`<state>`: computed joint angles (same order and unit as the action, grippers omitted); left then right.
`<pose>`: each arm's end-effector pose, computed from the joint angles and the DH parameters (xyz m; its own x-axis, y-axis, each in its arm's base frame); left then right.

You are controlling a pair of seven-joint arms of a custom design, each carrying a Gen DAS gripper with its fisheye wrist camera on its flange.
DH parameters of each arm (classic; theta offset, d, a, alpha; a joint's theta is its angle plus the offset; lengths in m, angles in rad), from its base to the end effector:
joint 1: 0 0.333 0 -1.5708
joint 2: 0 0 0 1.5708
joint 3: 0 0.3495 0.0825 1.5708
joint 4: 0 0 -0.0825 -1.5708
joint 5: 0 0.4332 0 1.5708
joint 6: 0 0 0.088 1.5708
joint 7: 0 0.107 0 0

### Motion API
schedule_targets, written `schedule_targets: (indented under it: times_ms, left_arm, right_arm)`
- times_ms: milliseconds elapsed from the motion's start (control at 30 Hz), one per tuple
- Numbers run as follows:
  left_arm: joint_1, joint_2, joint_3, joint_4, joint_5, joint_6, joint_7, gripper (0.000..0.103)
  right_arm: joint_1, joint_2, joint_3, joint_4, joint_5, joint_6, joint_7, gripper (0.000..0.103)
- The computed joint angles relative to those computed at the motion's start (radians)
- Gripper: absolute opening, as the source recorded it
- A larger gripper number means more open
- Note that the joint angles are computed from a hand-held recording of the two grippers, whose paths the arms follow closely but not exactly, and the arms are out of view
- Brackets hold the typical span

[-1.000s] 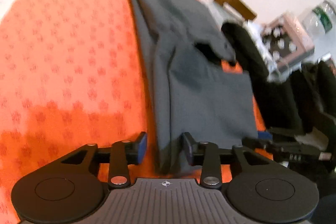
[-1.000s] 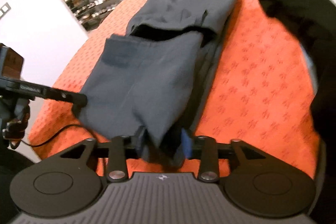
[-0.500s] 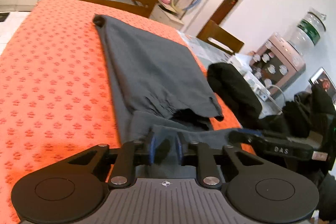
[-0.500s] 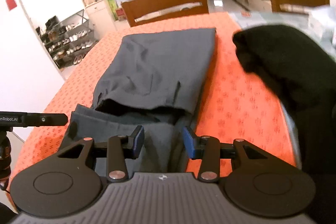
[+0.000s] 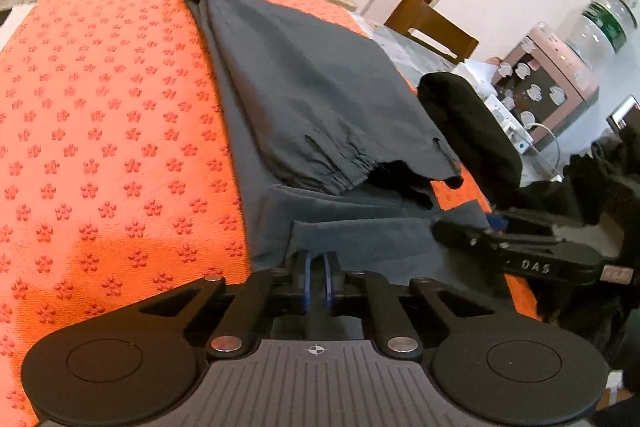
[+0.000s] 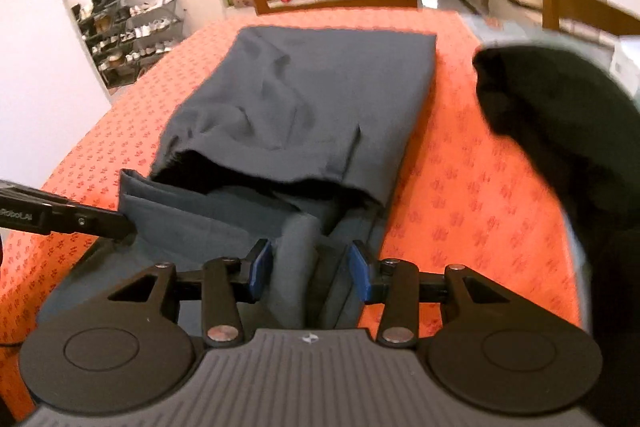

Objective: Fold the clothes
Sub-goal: 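Grasp the folded trouser edge with the right gripper and lift it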

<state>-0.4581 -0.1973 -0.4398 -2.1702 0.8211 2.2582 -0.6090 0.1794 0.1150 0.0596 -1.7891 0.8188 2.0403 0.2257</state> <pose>0.3585 -0.4364 0.5189 0.5405 -0.7131 0.4464 -0.4428 -0.6923 -0.5698 0.6377 0.1955 0.5300 0.9539 -0.2556 -0.1572 -0.2926 -0.6755 -0.6768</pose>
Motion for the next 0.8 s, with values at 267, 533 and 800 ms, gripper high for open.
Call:
schedule_targets:
  times_ms: [267,533,800]
  left_arm:
    - [-0.043,-0.006,-0.038,0.078,0.028,-0.154,0.121,0.041]
    - [-0.095,0.048,-0.052,0.176,0.021,-0.267,0.31,0.047]
    - [-0.141,0.109,-0.038,0.224,-0.007,-0.26,0.366,0.05]
  right_arm:
    - [-0.029,-0.133,-0.04,-0.095,0.116,-0.026,-0.303,0.069]
    - [-0.05,-0.207,-0.099,-0.17,0.108,-0.153,-0.498,0.071]
    - [-0.046,-0.25,-0.106,-0.225,0.008,-0.275,-0.634,0.071]
